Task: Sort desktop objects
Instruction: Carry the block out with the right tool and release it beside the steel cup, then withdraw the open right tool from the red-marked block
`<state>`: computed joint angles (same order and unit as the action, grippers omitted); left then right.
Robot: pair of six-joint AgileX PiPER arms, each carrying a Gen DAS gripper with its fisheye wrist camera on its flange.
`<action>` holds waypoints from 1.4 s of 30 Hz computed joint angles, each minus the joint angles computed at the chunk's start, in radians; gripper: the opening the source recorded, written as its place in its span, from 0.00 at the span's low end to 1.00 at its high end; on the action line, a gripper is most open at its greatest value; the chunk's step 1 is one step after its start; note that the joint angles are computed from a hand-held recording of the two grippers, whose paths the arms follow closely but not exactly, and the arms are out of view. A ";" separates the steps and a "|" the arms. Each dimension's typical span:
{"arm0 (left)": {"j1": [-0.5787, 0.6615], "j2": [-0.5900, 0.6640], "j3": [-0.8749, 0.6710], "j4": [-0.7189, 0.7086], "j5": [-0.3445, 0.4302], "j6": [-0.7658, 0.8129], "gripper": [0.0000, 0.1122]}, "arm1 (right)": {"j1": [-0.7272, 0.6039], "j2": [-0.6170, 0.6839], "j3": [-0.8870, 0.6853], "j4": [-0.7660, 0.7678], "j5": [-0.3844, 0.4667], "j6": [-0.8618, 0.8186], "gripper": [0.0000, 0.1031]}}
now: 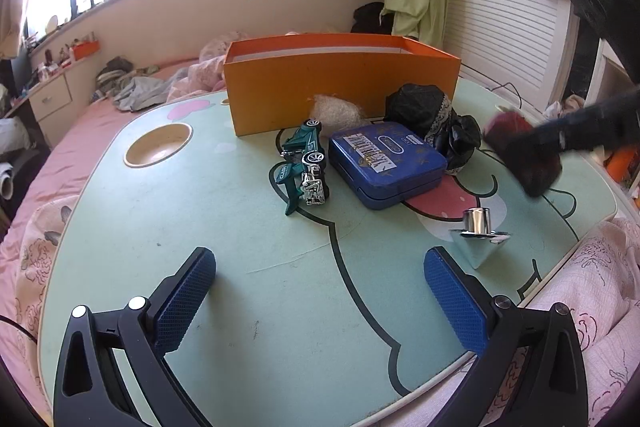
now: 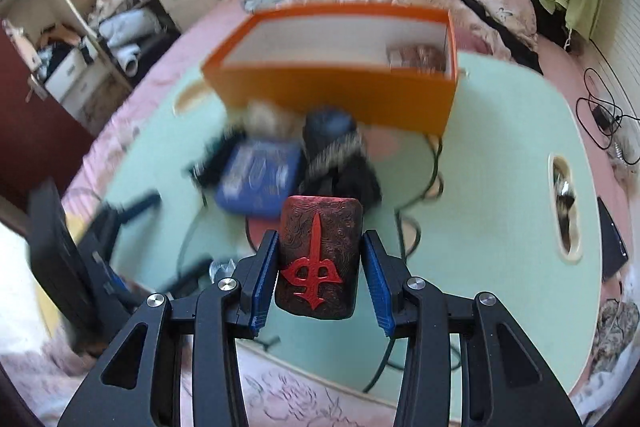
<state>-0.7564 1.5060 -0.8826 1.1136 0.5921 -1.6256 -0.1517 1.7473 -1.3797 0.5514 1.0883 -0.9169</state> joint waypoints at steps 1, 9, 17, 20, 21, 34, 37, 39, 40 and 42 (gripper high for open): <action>0.000 0.000 0.000 0.001 0.000 -0.001 0.92 | 0.014 -0.010 0.029 -0.007 -0.020 -0.009 0.42; 0.000 0.000 0.001 0.002 -0.001 -0.002 0.92 | 0.102 -0.059 0.139 -0.031 -0.217 0.029 0.52; 0.000 -0.001 0.001 0.002 -0.001 -0.002 0.92 | -0.041 -0.229 0.394 0.258 -0.436 -0.288 0.74; -0.001 -0.001 0.002 0.002 0.000 -0.003 0.92 | -0.099 -0.252 0.457 0.359 -0.395 -0.443 0.74; -0.001 -0.001 0.002 0.002 0.000 -0.003 0.92 | -0.113 -0.260 0.474 0.375 -0.382 -0.482 0.74; 0.001 -0.007 0.008 0.000 -0.002 -0.002 0.92 | -0.032 -0.151 0.407 0.160 -0.400 -0.326 1.00; 0.001 -0.003 0.006 0.002 -0.002 -0.004 0.92 | -0.035 -0.154 0.407 0.159 -0.397 -0.327 1.00; 0.001 -0.003 0.006 0.002 -0.002 -0.004 0.92 | -0.027 -0.151 0.403 0.155 -0.400 -0.318 1.00; 0.001 -0.003 0.006 0.002 -0.002 -0.004 0.92 | -0.031 -0.152 0.401 0.155 -0.396 -0.319 1.00; 0.001 -0.003 0.006 0.003 -0.002 -0.004 0.92 | -0.027 -0.151 0.402 0.155 -0.400 -0.316 1.00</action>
<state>-0.7554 1.5034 -0.8769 1.1164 0.5903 -1.6295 -0.1782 1.5967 -0.9773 0.7059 0.6887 -1.2334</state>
